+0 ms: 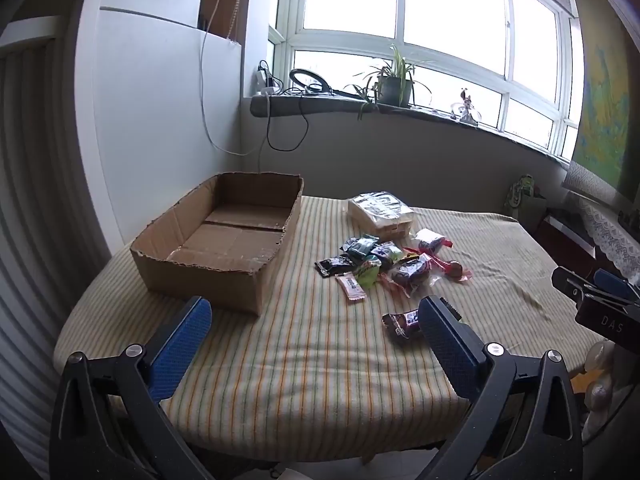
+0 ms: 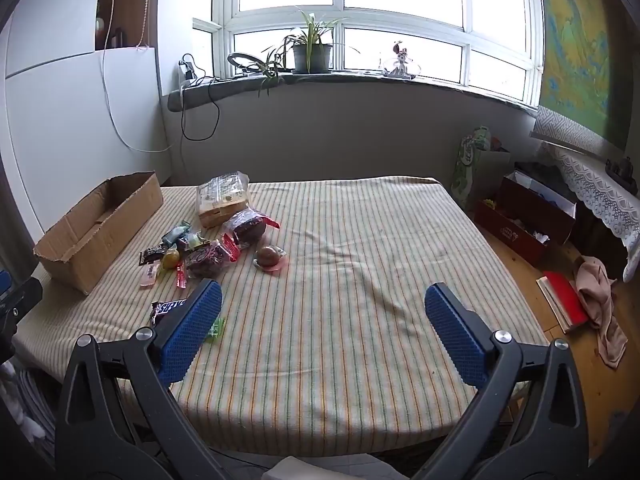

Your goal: Organize snacks

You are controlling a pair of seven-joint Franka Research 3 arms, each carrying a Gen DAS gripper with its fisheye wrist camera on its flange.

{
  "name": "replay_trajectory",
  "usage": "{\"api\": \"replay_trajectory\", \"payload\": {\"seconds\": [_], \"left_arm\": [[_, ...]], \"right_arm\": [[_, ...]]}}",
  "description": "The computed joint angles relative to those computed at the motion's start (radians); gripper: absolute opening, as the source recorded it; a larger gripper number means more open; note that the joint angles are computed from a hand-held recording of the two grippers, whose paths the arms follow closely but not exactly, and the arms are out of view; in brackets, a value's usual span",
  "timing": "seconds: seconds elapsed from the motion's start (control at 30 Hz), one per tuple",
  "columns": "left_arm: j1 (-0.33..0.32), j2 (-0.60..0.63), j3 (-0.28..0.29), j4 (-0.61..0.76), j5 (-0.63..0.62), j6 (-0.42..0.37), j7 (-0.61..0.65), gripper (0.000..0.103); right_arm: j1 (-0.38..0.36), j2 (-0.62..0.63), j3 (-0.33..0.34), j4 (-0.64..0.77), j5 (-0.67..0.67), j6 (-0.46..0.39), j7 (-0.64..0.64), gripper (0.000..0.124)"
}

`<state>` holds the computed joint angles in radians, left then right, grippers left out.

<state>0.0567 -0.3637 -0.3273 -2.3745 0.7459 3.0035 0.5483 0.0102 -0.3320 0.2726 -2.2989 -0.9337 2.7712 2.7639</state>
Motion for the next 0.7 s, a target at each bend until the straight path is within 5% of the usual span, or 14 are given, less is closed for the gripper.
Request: {"api": "replay_trajectory", "payload": {"seconds": [0.7], "left_arm": [[0.000, 0.000, 0.000, -0.003, 0.002, 0.007, -0.003, 0.102]], "right_arm": [[-0.007, -0.007, 0.007, -0.009, 0.020, 0.013, -0.015, 0.103]]}}
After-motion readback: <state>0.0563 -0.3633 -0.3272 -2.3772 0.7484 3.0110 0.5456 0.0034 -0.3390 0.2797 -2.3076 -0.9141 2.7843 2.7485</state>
